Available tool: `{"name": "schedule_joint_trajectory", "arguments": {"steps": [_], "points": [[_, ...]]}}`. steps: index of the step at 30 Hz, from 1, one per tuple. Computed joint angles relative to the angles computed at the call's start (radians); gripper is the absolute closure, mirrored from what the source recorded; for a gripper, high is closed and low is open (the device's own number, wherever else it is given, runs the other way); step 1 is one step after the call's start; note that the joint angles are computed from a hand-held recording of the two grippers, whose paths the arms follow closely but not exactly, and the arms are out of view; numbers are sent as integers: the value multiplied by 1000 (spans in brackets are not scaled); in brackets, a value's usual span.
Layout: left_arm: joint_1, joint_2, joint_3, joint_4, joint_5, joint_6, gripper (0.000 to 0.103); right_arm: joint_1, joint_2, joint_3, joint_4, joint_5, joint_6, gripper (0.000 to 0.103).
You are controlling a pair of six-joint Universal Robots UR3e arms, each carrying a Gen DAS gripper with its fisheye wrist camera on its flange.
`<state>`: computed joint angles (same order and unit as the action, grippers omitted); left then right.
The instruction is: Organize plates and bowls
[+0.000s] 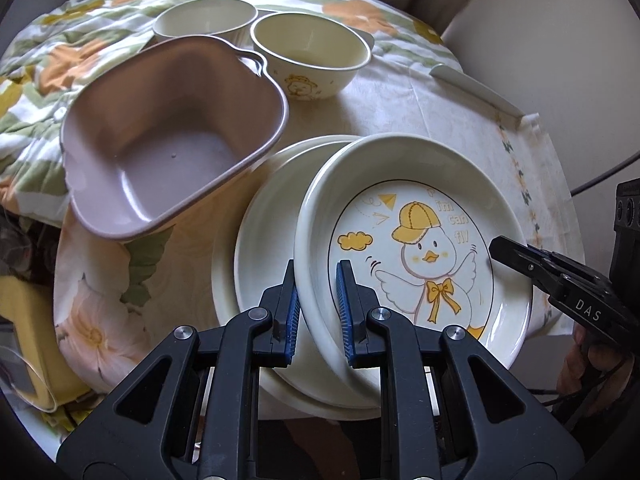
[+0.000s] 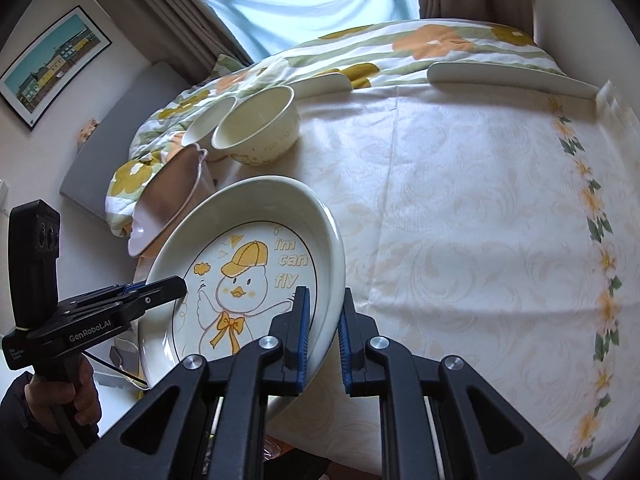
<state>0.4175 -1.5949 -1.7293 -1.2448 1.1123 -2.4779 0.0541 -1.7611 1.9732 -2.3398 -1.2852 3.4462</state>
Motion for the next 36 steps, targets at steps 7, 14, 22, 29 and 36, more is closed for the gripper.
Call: {"name": "schedule_joint_trajectory", "arguments": {"steps": [7,14,22,29,36], "points": [[-27,-58,7,65,43,31,88,54,30,-11,-50,-70,67,91],[-69,-37,-57,206,98,37,88,99,72,-47,-54,-127,91,91],[-128,-7,-139,394,190,44,88,183,147,-125,-19,-239,61,91],[-136,4,-159,422,218,43,88,203,172,-165,12,-278,44,91],[-151,15,-169,434,255,29,88,205,186,-184,24,-281,33,91]]}}
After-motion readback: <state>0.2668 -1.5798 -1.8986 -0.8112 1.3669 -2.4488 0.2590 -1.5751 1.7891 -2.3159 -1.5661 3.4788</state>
